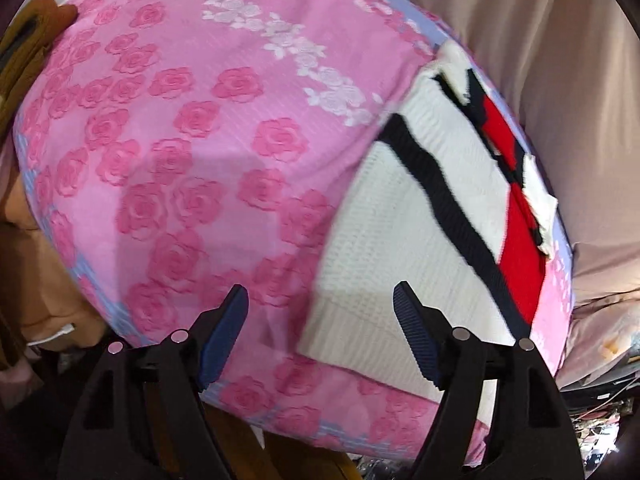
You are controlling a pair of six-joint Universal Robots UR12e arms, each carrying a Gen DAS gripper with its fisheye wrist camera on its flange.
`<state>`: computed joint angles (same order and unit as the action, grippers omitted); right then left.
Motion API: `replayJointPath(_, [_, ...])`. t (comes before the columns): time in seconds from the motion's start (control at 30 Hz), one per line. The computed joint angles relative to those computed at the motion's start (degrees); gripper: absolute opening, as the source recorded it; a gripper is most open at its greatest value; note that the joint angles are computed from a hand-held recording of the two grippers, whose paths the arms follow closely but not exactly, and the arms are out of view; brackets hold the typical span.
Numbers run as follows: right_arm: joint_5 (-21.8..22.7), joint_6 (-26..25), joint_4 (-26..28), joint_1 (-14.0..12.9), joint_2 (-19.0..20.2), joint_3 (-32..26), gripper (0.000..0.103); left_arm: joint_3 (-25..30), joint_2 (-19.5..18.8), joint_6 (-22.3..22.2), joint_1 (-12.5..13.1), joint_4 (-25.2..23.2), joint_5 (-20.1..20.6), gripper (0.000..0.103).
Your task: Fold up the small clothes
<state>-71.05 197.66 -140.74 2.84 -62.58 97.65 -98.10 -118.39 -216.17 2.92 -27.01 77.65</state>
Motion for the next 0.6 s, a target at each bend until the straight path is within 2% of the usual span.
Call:
replayJointPath(0.07, [0.33, 1.72, -1.16, 0.32, 0.67, -0.41, 0.046, 0.39, -0.01, 0.52, -0.9, 1.76, 1.7, 0.073])
replayJointPath(0.13, [-1.94, 3.43, -3.42, 1.02, 0.82, -0.66, 0.046, 2.39, -0.91, 2.82, -2.02, 4.71, 3.39, 0.073])
replayJointPath(0.2, [-3.53, 3.73, -7.21, 1.34, 1.39, -1.66, 0.046, 5.78, -2.85, 4.02, -2.51, 6.13, 2.48, 0.073])
replayJointPath(0.27, [-2.96, 2.89, -9.18, 1.24, 3.16, -4.54, 0.046, 10.73, -5.89, 2.67, -2.63, 6.86, 0.47, 0.073])
replayJointPath(0.37, [-1.33, 3.03, -11.06, 0.72, 7.97, -12.81, 0.046, 19.62, -11.32, -1.93, -2.52, 5.48, -0.86, 0.073])
replayJointPath(0.43, [-1.81, 1.96, -10.16, 0.99, 12.3, -20.8, 0.048, 25.95, -15.31, -5.13, -2.61, 3.94, -0.86, 0.073])
replayJointPath(0.5, [-3.8, -0.28, -7.62, 2.03, 16.82, -29.76, 0.048, 31.65, -18.7, -5.78, -2.78, 0.98, 0.78, 0.073])
replayJointPath(0.53, [-3.62, -2.05, -6.21, 2.45, 19.11, -34.21, 0.048, 35.05, -20.71, -5.07, -2.75, -1.16, 1.7, 0.07])
replayJointPath(0.6, [-1.42, -5.12, -3.33, 3.62, 24.31, -43.99, 0.05, 38.52, -22.87, -4.19, -2.58, -3.97, 3.43, 0.064])
